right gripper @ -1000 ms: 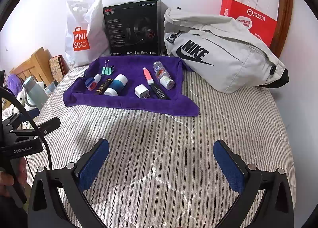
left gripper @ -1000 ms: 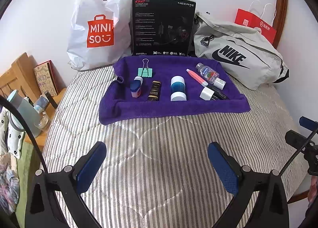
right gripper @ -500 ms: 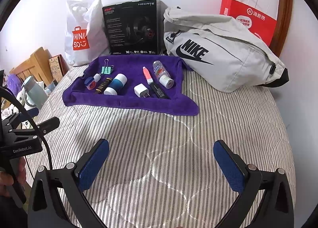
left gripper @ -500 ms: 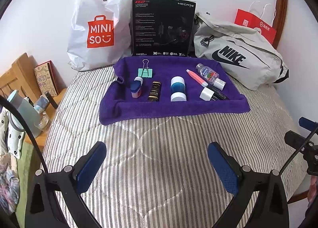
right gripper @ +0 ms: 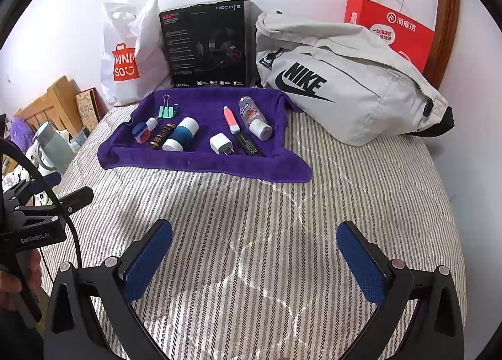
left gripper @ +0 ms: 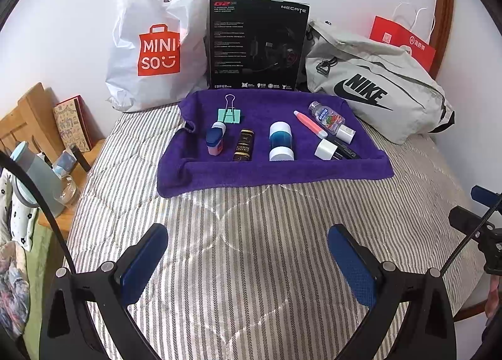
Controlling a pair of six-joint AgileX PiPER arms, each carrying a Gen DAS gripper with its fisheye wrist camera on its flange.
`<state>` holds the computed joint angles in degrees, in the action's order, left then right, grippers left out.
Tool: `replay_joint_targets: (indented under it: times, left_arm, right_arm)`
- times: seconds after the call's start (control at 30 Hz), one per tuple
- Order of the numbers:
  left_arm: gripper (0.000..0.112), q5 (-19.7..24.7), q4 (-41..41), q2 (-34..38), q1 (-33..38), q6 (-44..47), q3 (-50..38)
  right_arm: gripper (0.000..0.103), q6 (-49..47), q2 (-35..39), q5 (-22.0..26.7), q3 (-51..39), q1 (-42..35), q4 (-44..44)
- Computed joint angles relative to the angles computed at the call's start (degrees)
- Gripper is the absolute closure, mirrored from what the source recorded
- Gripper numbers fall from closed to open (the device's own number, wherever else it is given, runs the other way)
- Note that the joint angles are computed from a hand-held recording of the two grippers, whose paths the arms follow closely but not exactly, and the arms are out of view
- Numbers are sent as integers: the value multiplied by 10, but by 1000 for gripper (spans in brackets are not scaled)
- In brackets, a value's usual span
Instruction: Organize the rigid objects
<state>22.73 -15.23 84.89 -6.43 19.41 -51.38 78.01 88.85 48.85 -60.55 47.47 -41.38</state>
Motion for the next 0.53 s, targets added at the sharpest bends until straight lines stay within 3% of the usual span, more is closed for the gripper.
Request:
replay_joint_targets:
  times: [0.53]
  left_arm:
    - [9, -8, -6, -2, 4, 3, 5]
  right_arm:
    - [0, -3, -3, 0, 2, 0, 2]
